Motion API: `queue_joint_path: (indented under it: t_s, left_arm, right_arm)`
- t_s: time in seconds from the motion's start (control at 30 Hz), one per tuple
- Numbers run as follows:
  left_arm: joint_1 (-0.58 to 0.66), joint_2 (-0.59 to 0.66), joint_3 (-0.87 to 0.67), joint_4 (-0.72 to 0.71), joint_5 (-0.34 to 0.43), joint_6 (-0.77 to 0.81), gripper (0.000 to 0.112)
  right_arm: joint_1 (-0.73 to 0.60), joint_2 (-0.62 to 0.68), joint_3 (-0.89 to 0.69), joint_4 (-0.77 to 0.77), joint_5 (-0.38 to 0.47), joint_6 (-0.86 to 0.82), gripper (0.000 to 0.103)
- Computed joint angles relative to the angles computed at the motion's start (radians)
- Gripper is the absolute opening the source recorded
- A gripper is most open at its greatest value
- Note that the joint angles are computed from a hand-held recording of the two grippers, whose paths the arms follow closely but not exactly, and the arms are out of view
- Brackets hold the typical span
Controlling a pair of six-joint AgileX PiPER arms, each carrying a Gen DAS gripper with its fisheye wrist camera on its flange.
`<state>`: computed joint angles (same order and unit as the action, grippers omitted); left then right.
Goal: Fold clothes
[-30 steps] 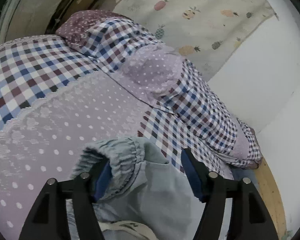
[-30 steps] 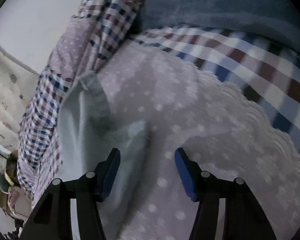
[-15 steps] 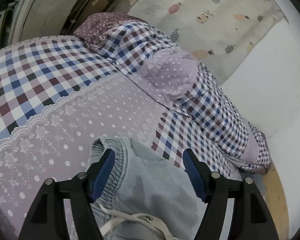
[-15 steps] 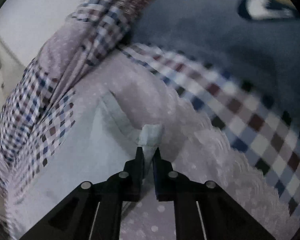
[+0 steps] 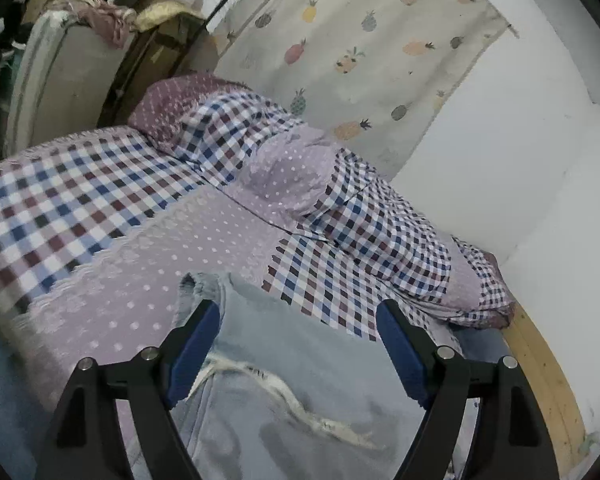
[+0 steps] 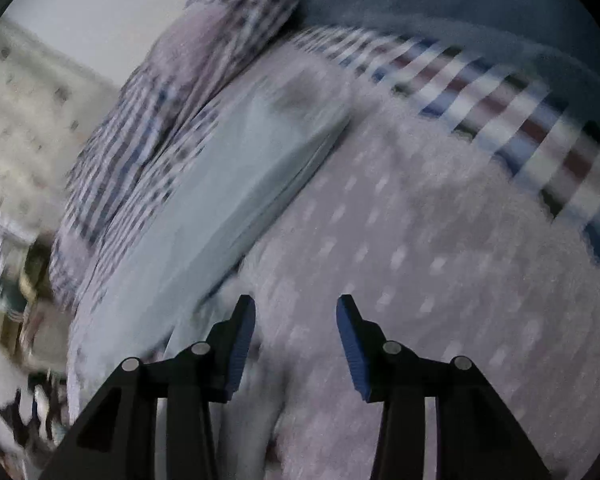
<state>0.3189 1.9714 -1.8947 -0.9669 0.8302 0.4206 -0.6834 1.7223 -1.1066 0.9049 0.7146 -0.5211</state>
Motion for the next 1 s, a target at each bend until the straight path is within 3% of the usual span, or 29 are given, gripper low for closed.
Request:
queue_joint_path:
  t_s: [0.13, 0.3, 0.33, 0.4, 0.43, 0.6, 0.67, 0.73, 0.93, 1.0]
  left_arm:
    - [0.080, -0.159, 0.191, -0.068, 0.030, 0.081, 0.084]
    - [0.214, -0.277, 0.245, -0.086, 0.121, 0.091, 0.084]
    - [0.237, -0.286, 0.239, -0.090, 0.136, 0.088, 0.084]
    - [0.301, -0.313, 0.225, -0.105, 0.172, 0.070, 0.084]
    - [0.329, -0.320, 0.218, -0.116, 0.190, 0.064, 0.084]
    - [0.430, -0.346, 0.167, -0.144, 0.269, 0.044, 0.084]
    - [0.454, -0.354, 0.152, -0.152, 0.293, 0.045, 0.084]
    - [0.473, -0.365, 0.148, -0.165, 0.307, 0.049, 0.084]
    - [0.519, -0.369, 0.108, -0.191, 0.359, 0.039, 0.085]
    - [0.525, -0.366, 0.088, -0.187, 0.385, 0.029, 0.085]
  right_arm:
    - [0.088, -0.009, 0.046, -0.043, -0.030, 0.016, 0.046]
    - [0.156, 0.014, 0.065, -0.049, -0.077, 0.043, 0.046]
    - [0.171, 0.019, 0.062, -0.062, -0.088, 0.052, 0.043]
    - [0.194, 0.019, 0.053, -0.120, -0.106, 0.112, 0.022]
    - [0.191, -0.011, 0.076, -0.111, -0.117, 0.111, 0.014]
    - [0.113, -0.323, 0.235, -0.167, -0.176, 0.230, 0.012]
    - [0.018, -0.500, 0.279, -0.284, -0.116, 0.379, 0.012]
    - [-0.121, -0.645, 0.286, -0.348, 0.001, 0.438, 0.012]
    - [-0.702, -0.795, 0.328, -0.239, 0.429, 0.112, 0.013]
    - [-0.777, -0.777, 0.355, -0.295, 0.468, 0.062, 0.021]
